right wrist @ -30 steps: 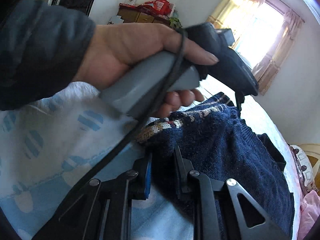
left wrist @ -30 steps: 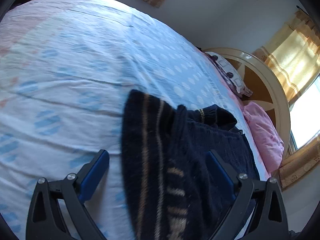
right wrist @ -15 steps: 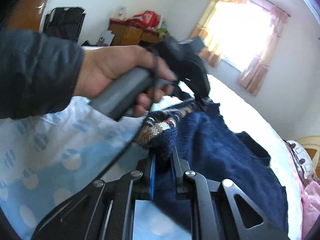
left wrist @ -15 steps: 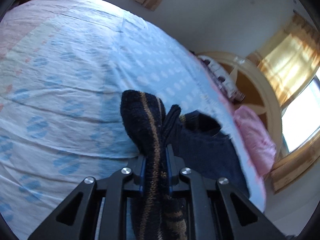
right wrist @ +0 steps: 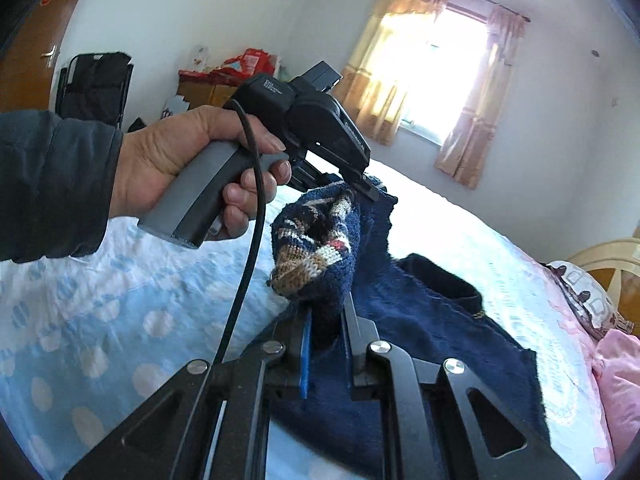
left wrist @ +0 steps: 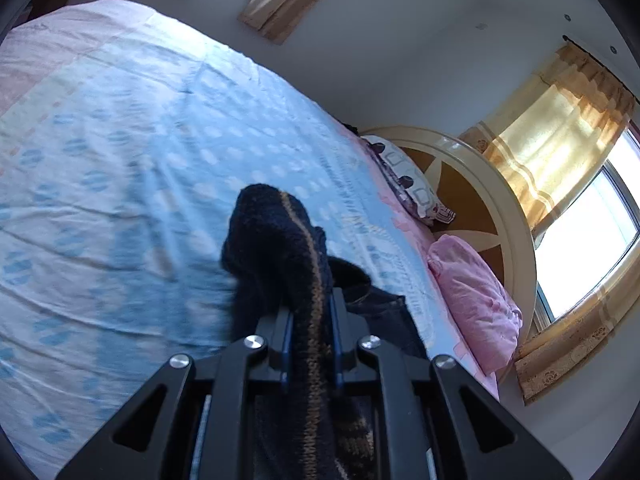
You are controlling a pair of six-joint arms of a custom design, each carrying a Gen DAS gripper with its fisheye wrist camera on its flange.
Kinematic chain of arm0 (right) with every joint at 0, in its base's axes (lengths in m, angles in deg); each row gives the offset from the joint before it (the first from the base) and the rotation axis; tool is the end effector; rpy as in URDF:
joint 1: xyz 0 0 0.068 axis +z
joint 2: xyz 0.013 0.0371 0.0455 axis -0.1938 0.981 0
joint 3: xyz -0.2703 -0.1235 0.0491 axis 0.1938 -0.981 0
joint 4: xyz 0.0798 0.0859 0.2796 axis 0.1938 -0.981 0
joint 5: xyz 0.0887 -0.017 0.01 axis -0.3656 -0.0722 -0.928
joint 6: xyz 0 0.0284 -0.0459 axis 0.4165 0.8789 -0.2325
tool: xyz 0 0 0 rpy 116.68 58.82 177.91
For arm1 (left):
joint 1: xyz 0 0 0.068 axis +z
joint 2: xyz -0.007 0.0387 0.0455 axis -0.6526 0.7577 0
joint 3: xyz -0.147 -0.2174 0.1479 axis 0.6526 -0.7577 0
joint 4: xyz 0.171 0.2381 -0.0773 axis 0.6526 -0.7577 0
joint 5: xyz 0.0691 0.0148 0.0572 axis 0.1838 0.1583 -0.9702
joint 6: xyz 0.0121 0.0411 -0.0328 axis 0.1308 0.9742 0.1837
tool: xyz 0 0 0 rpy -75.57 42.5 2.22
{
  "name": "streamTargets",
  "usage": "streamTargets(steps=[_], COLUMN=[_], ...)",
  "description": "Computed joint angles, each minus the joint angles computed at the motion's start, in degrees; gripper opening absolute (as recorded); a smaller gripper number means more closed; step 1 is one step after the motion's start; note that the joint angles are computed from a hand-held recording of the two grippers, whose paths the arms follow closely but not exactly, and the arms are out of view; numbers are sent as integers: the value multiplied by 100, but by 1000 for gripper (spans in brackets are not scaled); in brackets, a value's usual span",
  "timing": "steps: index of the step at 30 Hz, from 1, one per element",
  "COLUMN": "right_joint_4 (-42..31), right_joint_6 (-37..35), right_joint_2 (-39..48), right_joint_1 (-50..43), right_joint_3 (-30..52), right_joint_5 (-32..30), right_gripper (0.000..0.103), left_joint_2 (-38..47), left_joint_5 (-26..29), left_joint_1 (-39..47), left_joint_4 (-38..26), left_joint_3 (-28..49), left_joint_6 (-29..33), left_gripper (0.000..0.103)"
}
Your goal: Fold small clothes
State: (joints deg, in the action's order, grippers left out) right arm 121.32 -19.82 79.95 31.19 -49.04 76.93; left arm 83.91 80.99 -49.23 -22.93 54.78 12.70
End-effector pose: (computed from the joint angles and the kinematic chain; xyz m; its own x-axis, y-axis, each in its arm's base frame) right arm 0.2081 0.1691 0.1046 -0.3092 -0.4697 -0.8269 -0.3832 0.8573 -0.3437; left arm 0.4230 -0.0864 0.1124 -0.8104 -0.2005 -0.5505 0.3063 0.6560 -0.6898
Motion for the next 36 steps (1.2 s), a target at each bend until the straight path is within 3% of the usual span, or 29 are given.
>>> streamTargets(steps=[3,14,26,36], right_joint_4=[-135,-228,-1051,-1206], right_joint_6=[147,153,-43,-124], right_joint_2=[-425,-1517,-3018,-3094], right_joint_1=[-248,-1248,-2891,-4263], right_joint_3=[-183,-875,-1416,-1580], right_joint_5=[-146,-587,-1586,-2476], right_gripper=[11,11,11,11], left_joint_2=[-82,-163,171,838], left_joint_5=[-192,-994,-1183,-1554], left_joint_1=[-243,-1177,-1922,-2534], left_joint_4=[187,-79,-362,-910], left_joint_3=[-7,472,1217,2109], left_joint_6=[-308,-214,-267,-157], left_gripper=[15,15,15,15])
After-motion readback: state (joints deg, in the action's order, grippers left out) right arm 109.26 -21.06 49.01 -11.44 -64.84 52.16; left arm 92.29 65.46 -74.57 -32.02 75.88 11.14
